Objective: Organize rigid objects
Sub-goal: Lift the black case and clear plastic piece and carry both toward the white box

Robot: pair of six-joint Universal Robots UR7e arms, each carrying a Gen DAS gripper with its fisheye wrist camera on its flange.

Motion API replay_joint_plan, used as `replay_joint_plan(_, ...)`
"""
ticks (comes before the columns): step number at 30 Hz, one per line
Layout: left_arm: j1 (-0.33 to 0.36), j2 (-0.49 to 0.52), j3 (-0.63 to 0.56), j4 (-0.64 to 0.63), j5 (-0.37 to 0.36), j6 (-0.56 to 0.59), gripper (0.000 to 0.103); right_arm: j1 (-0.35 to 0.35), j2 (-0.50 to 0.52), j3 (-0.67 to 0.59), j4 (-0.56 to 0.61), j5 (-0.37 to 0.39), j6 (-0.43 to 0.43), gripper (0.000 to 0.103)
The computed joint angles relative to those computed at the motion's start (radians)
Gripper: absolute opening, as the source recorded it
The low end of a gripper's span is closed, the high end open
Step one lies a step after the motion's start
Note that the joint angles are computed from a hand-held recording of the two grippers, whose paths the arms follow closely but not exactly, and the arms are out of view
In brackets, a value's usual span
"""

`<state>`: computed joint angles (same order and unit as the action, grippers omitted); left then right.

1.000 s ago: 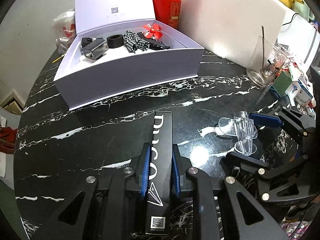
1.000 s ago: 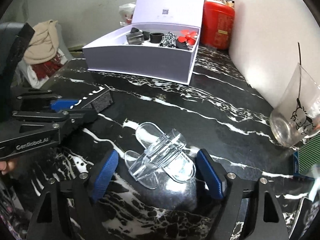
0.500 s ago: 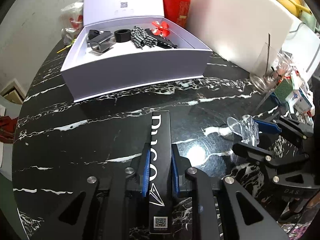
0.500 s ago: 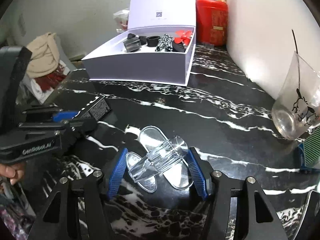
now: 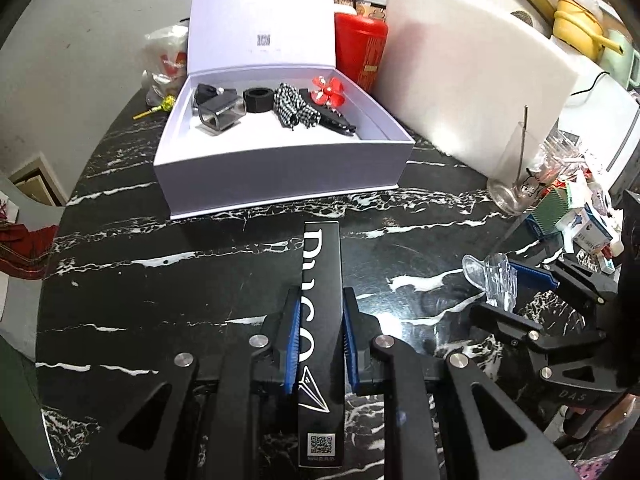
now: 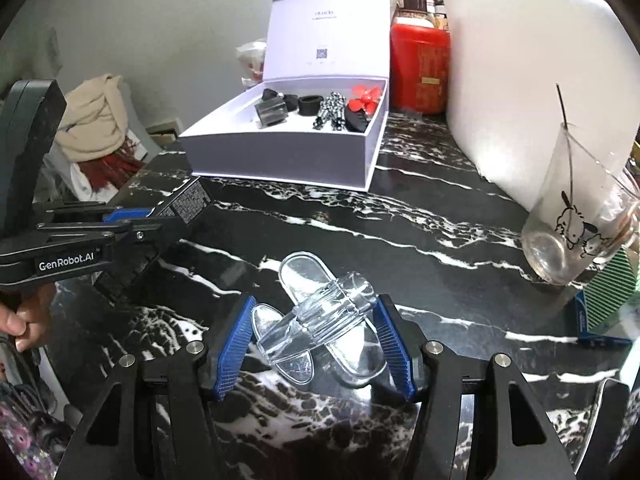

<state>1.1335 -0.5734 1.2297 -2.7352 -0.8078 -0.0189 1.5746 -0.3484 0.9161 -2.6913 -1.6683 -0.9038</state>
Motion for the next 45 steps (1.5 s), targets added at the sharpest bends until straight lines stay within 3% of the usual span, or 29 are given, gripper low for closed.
replay_joint_plan(10, -0.028, -0.02, 0.045, -0.072, 0.053, 0.006, 0.019, 0.011, -0.032, 0.063, -0.044, 0.004, -0.041, 0.06)
replay_joint_plan(18, -0.031, -0.022, 0.027, -0.049, 0.047, -0.008, 0.019, 0.019, -0.026, 0.039, -0.021, 0.0, -0.044, 0.06)
replay_joint_plan(31, -0.022, 0.006, -0.088, 0.017, 0.041, 0.027, 0.019, 0.043, 0.049, -0.138, 0.07, 0.012, -0.056, 0.06)
replay_joint_plan(45, -0.019, 0.065, -0.252, 0.027, 0.053, 0.127, 0.019, 0.07, 0.183, -0.468, 0.263, 0.054, -0.06, 0.06)
